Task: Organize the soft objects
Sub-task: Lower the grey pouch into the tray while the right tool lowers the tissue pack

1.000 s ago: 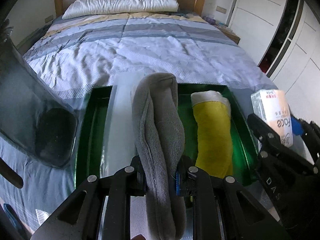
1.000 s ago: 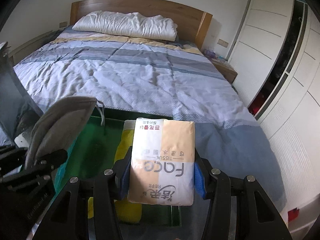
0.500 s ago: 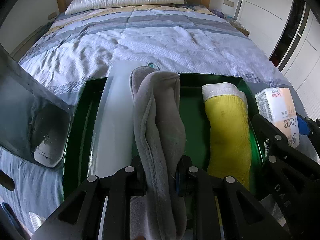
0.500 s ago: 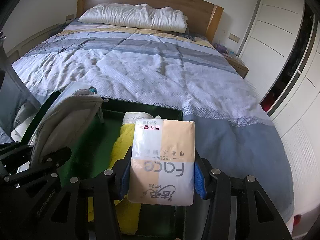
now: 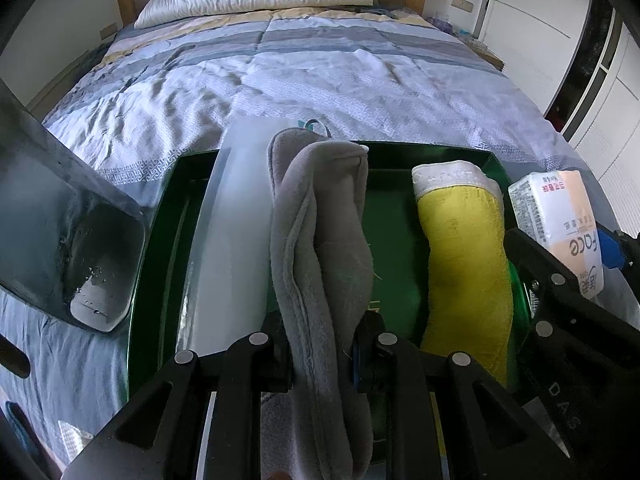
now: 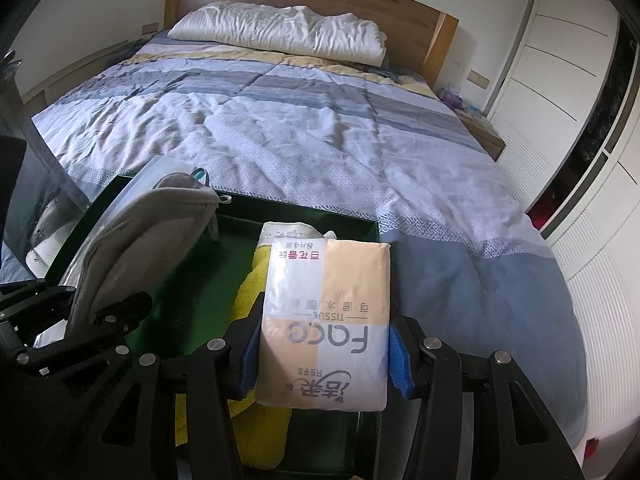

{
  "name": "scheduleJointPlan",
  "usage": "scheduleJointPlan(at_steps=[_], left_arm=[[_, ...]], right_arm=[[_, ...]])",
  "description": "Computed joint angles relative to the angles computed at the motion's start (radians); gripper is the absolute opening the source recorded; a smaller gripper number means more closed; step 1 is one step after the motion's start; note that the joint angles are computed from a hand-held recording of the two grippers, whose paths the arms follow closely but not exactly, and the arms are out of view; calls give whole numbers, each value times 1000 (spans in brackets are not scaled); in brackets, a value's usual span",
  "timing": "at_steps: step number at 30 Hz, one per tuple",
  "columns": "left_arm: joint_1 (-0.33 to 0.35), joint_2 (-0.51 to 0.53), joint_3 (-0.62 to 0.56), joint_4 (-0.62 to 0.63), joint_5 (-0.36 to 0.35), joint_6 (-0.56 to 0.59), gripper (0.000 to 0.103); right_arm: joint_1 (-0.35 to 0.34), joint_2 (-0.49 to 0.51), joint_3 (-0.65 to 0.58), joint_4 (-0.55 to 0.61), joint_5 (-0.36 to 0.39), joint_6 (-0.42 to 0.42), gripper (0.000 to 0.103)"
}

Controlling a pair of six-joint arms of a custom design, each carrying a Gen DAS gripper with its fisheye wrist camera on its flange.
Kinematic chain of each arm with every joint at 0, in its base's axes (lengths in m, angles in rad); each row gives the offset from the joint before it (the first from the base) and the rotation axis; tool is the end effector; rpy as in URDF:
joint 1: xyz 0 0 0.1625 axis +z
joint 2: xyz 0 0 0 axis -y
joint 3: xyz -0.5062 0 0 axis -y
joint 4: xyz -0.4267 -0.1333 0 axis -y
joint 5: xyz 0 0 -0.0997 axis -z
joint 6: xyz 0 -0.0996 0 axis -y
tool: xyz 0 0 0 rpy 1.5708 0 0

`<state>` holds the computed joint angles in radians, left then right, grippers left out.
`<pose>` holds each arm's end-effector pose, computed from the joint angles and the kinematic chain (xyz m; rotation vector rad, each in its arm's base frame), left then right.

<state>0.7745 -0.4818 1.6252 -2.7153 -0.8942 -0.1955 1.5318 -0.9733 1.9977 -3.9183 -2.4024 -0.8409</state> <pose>-0.3815 -0.6471 -0.0688 0.7436 2.4020 -0.4222 0.0364 -0.5979 0.2966 0.1273 -1.8195 0.8907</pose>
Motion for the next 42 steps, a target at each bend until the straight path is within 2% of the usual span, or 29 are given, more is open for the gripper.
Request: scheduleJointPlan(at_steps=[18, 26, 42], left_arm=[[9, 10, -9, 15, 8, 3, 17], [16, 14, -16, 29, 32, -2, 17], [12, 6, -1, 19, 30, 0, 19]], right_arm=[[-3, 19, -15, 2, -26, 4, 51], [-13, 19, -19, 18, -9, 21, 51], [-13, 21, -22, 16, -6, 18, 52]])
